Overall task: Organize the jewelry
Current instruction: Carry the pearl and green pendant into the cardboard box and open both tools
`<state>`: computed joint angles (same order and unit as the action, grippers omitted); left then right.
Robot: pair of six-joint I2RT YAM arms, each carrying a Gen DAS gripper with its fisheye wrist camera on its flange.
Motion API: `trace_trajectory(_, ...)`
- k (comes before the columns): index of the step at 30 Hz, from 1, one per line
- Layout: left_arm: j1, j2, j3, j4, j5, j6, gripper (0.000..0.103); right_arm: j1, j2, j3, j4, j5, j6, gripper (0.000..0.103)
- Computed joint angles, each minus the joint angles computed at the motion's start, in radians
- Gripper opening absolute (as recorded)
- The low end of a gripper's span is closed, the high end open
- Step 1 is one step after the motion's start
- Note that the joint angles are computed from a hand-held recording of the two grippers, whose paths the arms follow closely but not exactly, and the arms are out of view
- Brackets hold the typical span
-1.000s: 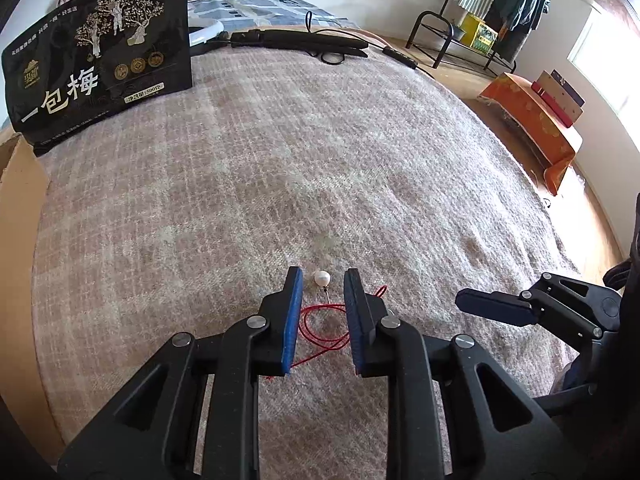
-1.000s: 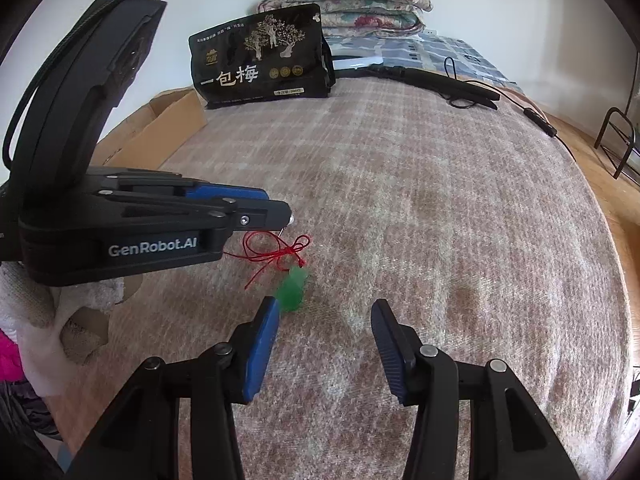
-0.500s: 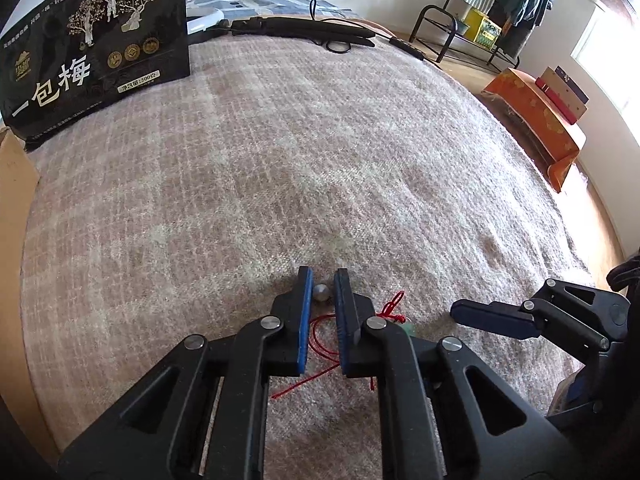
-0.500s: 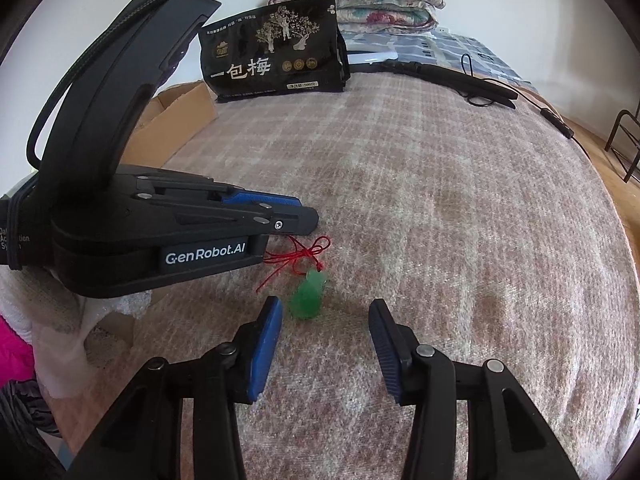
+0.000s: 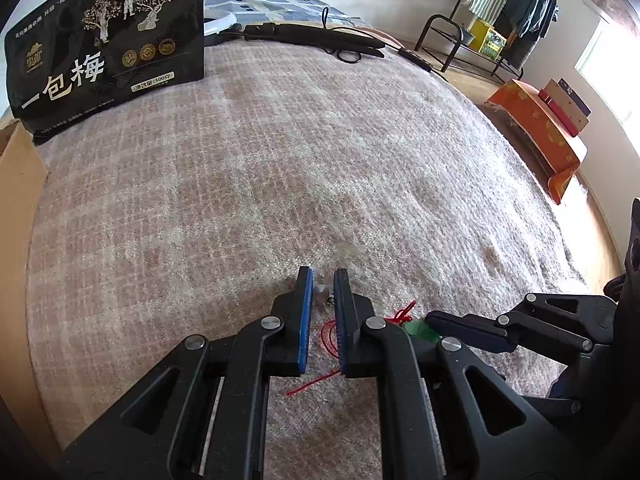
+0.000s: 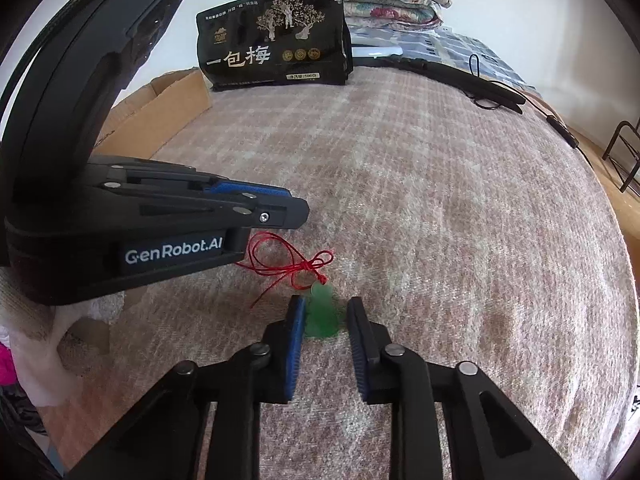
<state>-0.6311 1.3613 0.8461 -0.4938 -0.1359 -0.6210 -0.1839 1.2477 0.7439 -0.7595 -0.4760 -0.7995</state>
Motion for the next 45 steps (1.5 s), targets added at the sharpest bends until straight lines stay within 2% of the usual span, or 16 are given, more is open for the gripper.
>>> trace_trajectory(11,0.020,-0.156,-0.014,-0.077,-0.017,-0.013,0.008,-0.063,-0.056,0.043,-0.085,-0.042,-0.009,0.015)
trace_trajectory(20,0.052,-0.373,-0.007,-0.229,-0.049,-0.011,0.009,-0.116,-0.128,0.137,-0.186,-0.116,0.027,0.015)
trace_trajectory(29,0.187,-0.581,0.002,-0.393,-0.025,0.041,0.009,-0.063,-0.203,0.201,-0.222,-0.143,0.141,0.015)
trace_trajectory(37,0.433,-0.720,0.033,-0.510,0.089,0.174,0.009,0.048,-0.254,0.259,-0.222,-0.157,0.285,0.015)
trace_trajectory(45,0.820,-0.782,0.053,-0.600,0.315,0.415,0.009,0.266,-0.272,0.313,-0.148,-0.114,0.495,0.015)
